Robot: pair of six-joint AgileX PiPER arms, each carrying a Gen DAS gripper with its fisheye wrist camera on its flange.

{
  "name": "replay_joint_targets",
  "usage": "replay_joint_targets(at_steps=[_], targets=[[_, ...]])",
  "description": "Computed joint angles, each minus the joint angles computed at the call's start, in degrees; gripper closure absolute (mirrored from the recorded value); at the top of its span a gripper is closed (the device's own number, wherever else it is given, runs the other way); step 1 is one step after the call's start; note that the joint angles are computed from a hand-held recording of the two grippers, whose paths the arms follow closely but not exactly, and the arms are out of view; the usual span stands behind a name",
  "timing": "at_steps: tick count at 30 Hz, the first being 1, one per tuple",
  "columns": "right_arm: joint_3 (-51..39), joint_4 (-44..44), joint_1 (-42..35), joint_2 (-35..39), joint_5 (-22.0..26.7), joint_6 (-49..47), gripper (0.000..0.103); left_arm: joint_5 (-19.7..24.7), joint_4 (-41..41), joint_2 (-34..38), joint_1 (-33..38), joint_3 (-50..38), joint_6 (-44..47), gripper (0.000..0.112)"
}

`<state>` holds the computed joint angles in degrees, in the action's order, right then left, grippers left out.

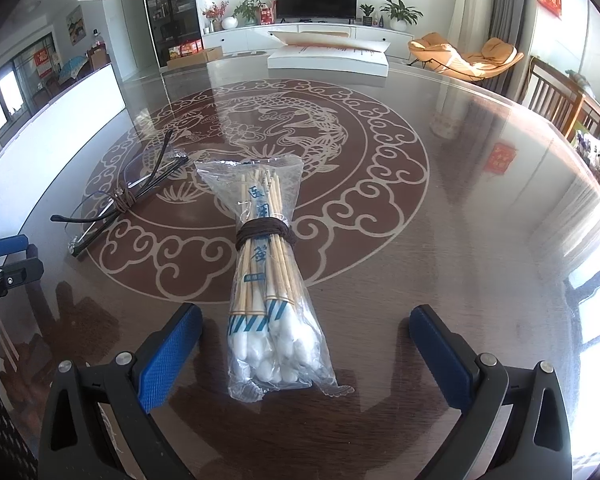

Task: Organize objects
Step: 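Grasp the black eyeglasses with the left tool while the right tool regrasps the swab bag, then carry the eyeglasses with the left tool while the right tool carries the swab bag to the bin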

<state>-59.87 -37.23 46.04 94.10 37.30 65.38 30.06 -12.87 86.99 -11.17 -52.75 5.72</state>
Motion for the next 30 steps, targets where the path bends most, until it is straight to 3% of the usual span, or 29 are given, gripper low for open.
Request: replay_joint_targets(at_steps=[4,6,9,12,13,14,15,16,17,18,19,21,23,26,30], targets=[[0.52,-1.61,0.09,-0.43,-0.06,2.64,0.000,0.41,-5.11,-2.11,-2.76,-1.79,6.40,0.009],[0.55,0.57,-0.89,-0.53,-1.31,0.23,0.000,1.95,-1.34,2.02,-6.88,-7.22,5.30,0.009],[0.11,5.80,-2.43,-0.94,-2.77,-6.35,0.000,4.29,11.76,10.08,-12.29,-15.89,-6.38,0.009],[-2.36,9.90,-3.54,-1.15,-0.80,-12.81,0.000,6.52,10.92,15.90,-12.67,-22.07,-5.50,0.009],[-3.82,11.73,-4.10,-0.98,0.21,-15.87,0.000,6.76,12.28,17.05,-12.93,-23.23,-6.61,0.016],[-5.68,13.84,-4.71,-0.49,1.59,-19.17,0.000,7.86,12.81,18.56,-12.91,-24.89,-7.07,0.044],[-7.87,16.37,-5.49,0.33,3.12,-22.78,0.000,7.71,14.06,19.02,-13.05,-25.37,-8.14,0.049],[-10.39,19.25,-6.41,1.47,4.86,-26.58,0.001,7.33,13.72,19.11,-13.12,-25.47,-7.44,0.073],[-13.07,22.25,-7.34,2.94,6.78,-30.21,0.002,6.99,14.07,19.11,-13.30,-25.57,-7.35,0.086],[-16.00,25.32,-8.21,4.83,8.92,-33.77,0.004,7.18,13.91,19.15,-13.37,-25.70,-7.18,0.088],[-19.22,28.30,-8.91,7.11,11.54,-37.27,0.010,5.88,13.36,18.45,-13.26,-24.45,-6.95,0.088],[-23.78,30.45,-8.78,10.96,14.94,-41.00,0.038,2.65,11.85,16.30,-12.82,-20.65,-6.78,0.089],[-26.20,26.59,-7.11,12.65,17.01,-40.95,0.074,-0.65,10.23,13.20,-12.01,-16.16,-6.80,0.089],[-25.55,27.99,-7.17,11.43,15.98,-40.26,0.074,-4.87,6.22,6.33,-10.12,-9.06,-5.03,0.090],[-26.07,28.71,-5.96,8.15,15.26,-38.70,0.074,-5.70,-1.46,-5.10,-6.09,-2.75,0.21,0.090]])
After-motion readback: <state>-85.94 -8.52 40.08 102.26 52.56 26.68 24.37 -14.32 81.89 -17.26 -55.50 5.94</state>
